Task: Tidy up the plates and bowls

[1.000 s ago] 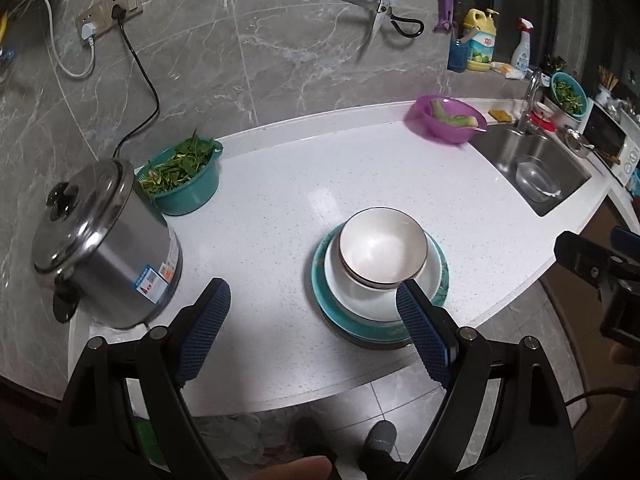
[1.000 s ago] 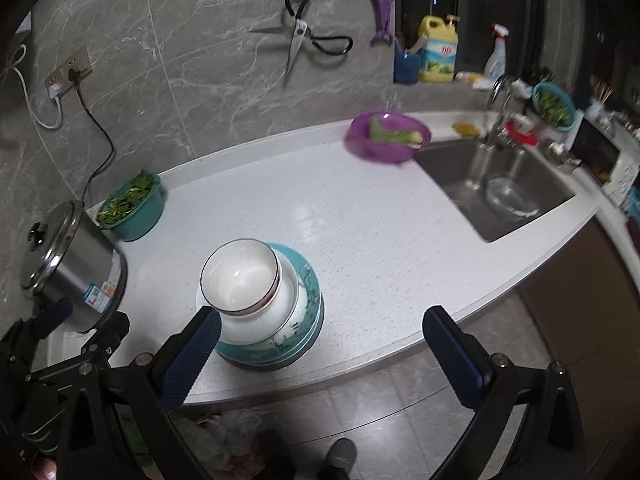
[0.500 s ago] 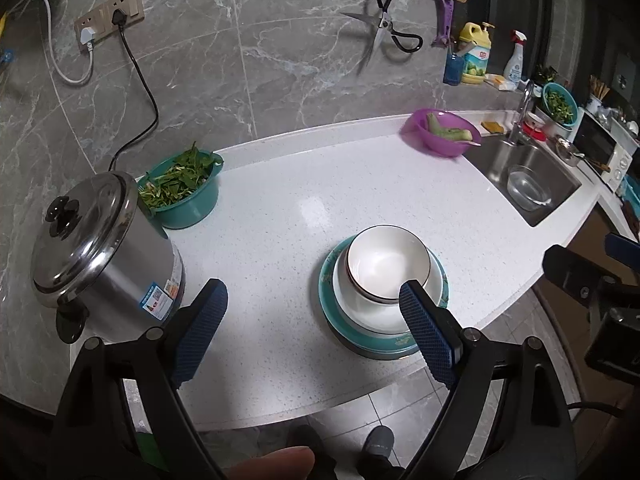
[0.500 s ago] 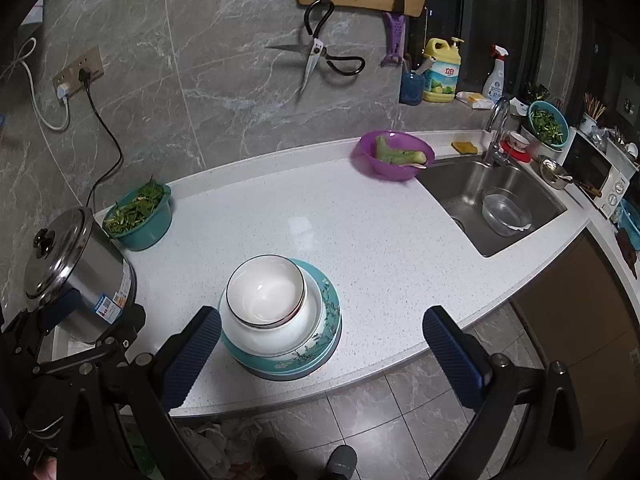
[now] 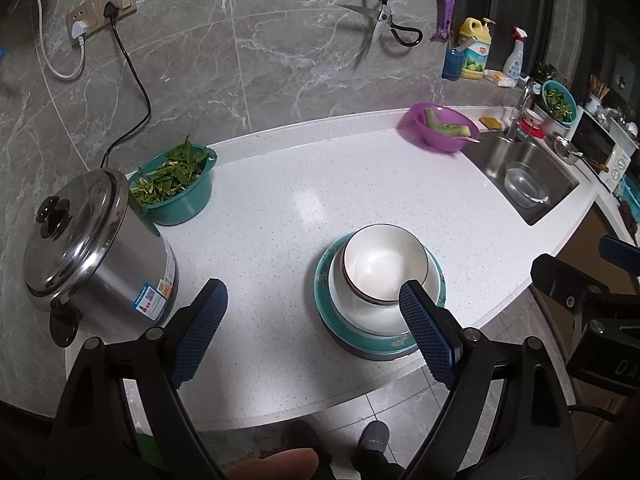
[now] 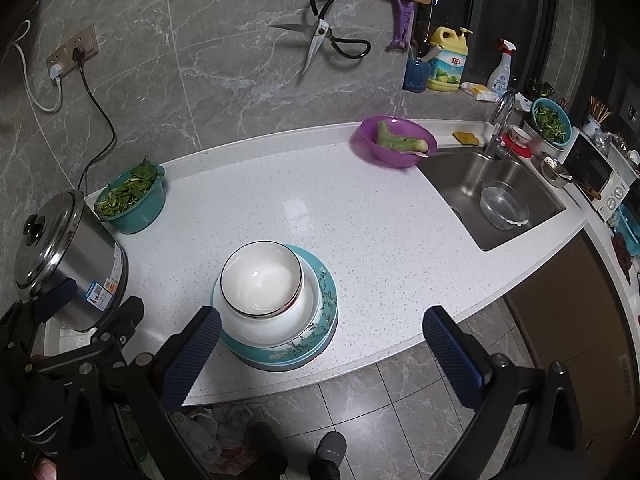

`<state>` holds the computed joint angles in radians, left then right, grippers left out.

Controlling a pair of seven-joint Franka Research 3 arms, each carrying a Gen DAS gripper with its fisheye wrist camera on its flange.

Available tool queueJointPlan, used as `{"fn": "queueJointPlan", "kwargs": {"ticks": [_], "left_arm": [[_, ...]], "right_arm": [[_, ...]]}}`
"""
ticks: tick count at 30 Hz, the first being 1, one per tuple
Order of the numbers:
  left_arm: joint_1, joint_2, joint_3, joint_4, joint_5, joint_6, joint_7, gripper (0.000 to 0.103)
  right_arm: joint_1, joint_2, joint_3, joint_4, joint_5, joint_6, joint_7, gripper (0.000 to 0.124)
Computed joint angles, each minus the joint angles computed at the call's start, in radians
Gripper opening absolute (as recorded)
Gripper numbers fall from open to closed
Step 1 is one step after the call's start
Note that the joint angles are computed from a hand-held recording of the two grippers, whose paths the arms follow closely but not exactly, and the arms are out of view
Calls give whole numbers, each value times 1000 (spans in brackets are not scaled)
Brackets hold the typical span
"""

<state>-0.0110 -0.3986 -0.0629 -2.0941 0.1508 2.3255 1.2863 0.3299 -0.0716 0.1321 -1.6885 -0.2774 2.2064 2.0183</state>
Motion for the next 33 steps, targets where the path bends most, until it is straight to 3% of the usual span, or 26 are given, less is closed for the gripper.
{"fn": "queueJointPlan", "kwargs": {"ticks": [33], "left_arm": [[-1, 60, -22, 83, 36, -42, -58, 88]], "right_arm": [[10, 48, -20, 63, 9, -8, -36, 103]]}}
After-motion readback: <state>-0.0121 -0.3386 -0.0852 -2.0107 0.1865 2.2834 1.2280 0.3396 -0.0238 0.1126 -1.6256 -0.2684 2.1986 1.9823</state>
